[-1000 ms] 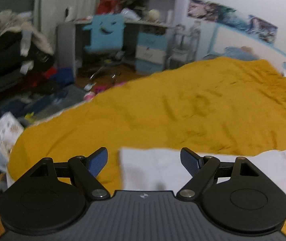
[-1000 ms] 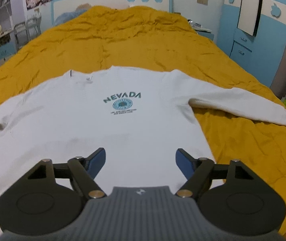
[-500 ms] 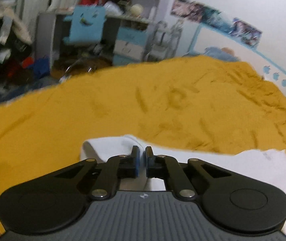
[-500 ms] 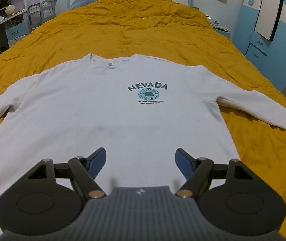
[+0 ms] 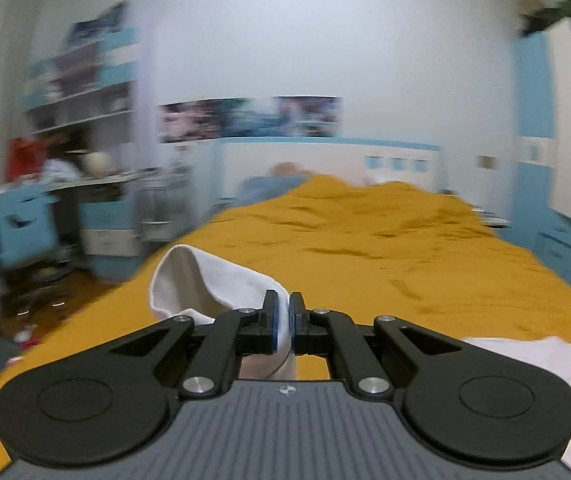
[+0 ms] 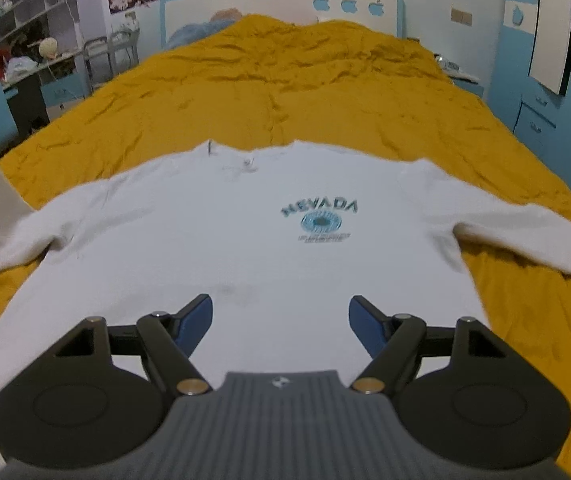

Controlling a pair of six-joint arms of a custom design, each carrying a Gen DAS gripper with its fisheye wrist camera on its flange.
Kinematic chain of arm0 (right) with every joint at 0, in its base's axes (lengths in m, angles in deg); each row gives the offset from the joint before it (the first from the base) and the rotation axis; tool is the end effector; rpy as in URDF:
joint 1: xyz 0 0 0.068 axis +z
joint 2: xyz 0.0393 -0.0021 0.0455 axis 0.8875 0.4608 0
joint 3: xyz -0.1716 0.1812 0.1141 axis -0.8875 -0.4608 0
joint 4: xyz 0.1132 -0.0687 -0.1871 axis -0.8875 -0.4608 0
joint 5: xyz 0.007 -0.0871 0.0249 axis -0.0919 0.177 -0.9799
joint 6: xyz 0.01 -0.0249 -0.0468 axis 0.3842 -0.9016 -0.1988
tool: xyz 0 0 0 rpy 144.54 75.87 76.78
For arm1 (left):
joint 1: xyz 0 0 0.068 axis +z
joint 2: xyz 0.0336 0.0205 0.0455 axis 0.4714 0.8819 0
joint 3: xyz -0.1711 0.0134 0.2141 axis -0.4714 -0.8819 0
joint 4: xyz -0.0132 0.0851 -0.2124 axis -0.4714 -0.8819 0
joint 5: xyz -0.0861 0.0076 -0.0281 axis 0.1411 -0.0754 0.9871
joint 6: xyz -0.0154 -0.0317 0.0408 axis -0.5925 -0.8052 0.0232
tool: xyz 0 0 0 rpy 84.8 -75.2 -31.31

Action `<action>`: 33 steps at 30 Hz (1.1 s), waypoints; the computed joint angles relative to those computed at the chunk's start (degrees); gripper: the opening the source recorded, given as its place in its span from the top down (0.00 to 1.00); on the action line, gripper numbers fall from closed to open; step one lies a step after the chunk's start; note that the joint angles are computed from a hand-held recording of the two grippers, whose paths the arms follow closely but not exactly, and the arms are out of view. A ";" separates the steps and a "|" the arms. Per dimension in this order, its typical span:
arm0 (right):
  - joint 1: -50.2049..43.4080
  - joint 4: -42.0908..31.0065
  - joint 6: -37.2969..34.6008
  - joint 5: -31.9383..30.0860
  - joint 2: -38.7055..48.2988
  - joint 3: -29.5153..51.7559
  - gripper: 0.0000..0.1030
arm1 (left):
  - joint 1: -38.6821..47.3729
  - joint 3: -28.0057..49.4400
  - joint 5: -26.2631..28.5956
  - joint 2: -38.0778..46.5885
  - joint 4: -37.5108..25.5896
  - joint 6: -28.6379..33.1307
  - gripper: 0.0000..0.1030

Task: Fold small clothes
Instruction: 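Fold the held sleeve across the shirt body with the left tool, release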

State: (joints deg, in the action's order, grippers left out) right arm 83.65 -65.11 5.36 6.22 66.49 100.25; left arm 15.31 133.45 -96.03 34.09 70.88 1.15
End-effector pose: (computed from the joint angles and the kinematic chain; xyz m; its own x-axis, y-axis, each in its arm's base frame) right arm 0.2885 0.1044 0.2122 -0.6718 0.0055 -0.7407 -0.0626 0.9960 0.0641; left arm 0.3241 -0.0646 0.3271 -0.3149 -0.0060 -0.9491 -0.0383 0.9992 0.0064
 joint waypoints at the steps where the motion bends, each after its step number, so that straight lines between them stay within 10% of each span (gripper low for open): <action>1: -0.73 0.44 -0.51 -0.14 -0.30 -0.13 0.31 | -2.64 2.37 0.52 2.90 -0.37 -1.63 0.95; 16: -10.75 4.74 -2.19 -2.48 -0.72 -5.15 0.31 | -14.73 21.29 18.25 37.00 -10.43 -11.72 0.94; 21: -11.71 5.57 -1.23 -2.75 1.09 -6.13 0.31 | -13.96 19.39 23.16 35.84 -8.80 -10.88 0.47; 31: -9.27 6.56 -1.23 -5.14 3.00 -3.32 0.32 | -10.35 3.68 16.07 20.69 -5.23 -8.75 0.40; 33: -8.64 6.17 -0.92 -6.32 3.61 -2.16 0.51 | -8.39 1.69 13.28 18.10 -6.27 -7.18 0.40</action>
